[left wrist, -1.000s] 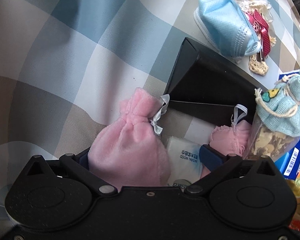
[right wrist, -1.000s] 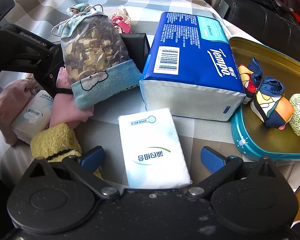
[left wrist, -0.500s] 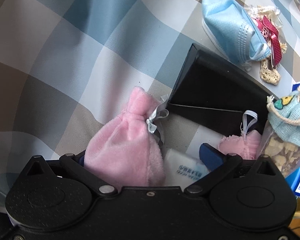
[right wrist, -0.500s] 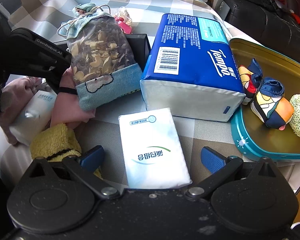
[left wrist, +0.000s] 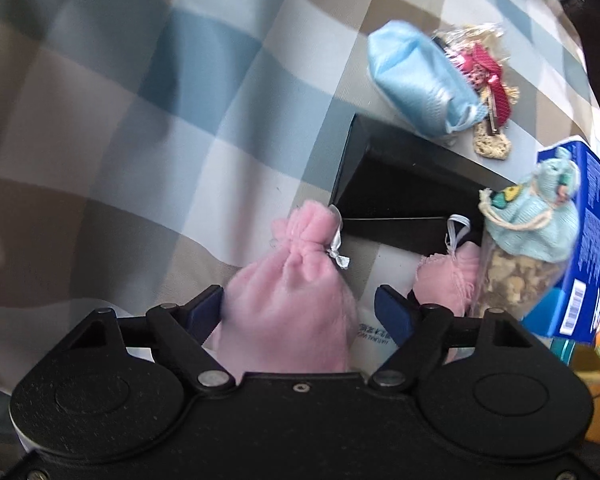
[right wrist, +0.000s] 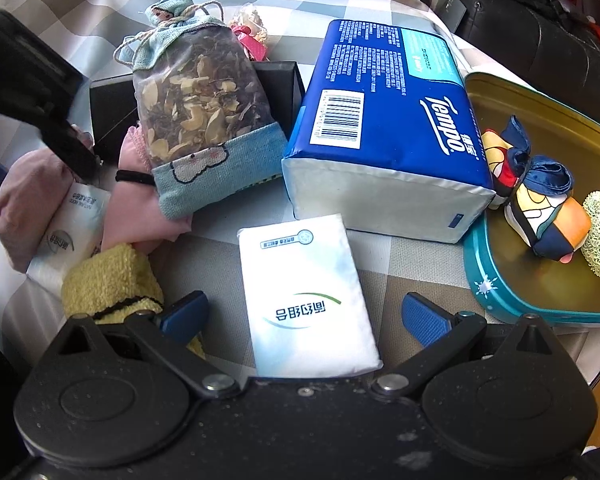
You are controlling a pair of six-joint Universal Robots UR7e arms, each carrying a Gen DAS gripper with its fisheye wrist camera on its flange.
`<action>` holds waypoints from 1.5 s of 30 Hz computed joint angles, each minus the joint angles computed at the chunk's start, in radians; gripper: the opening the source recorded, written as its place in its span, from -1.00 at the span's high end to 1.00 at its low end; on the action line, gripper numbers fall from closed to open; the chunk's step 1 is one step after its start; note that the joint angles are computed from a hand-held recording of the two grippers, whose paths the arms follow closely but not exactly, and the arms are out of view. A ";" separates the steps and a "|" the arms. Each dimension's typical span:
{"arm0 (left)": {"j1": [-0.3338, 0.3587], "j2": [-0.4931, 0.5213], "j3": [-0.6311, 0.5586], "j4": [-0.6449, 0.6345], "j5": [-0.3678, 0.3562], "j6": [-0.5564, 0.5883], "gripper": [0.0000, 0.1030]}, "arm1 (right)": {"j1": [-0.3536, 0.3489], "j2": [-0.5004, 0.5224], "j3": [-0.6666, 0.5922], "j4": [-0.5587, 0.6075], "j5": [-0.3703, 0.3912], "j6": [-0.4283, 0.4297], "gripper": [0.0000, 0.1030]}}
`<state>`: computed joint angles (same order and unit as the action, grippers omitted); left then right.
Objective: Organize soft objects
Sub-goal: 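Grasp the pink pouch with the left gripper while the right gripper grasps the white tissue pack, then carry both items over the gold tray and open both grippers to drop them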
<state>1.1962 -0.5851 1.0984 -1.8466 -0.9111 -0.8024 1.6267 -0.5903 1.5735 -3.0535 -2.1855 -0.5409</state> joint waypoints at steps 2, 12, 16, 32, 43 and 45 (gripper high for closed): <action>-0.011 -0.003 -0.010 0.047 0.024 0.017 -0.50 | 0.000 -0.001 -0.005 0.016 -0.001 0.005 -1.00; 0.030 0.020 0.013 -0.008 -0.096 0.014 -0.44 | 0.004 -0.025 -0.004 0.026 -0.005 0.033 -0.15; 0.020 -0.024 0.090 -0.081 -0.063 0.024 -0.15 | -0.002 -0.054 -0.006 0.079 0.024 0.089 0.00; -0.131 -0.204 0.305 -0.304 0.120 0.075 -0.08 | 0.020 -0.218 0.077 0.011 0.239 0.072 0.00; -0.222 -0.148 0.233 -0.395 0.136 0.233 -0.08 | -0.030 -0.321 0.014 -0.072 0.261 0.095 -0.01; -0.236 -0.121 0.207 -0.404 0.127 0.270 -0.08 | -0.041 -0.323 -0.011 -0.077 0.244 0.097 -0.01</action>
<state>0.9599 -0.7058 1.3057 -2.2510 -0.7838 -0.5326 1.5855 -0.9137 1.5628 -3.1304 -1.9420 -0.4444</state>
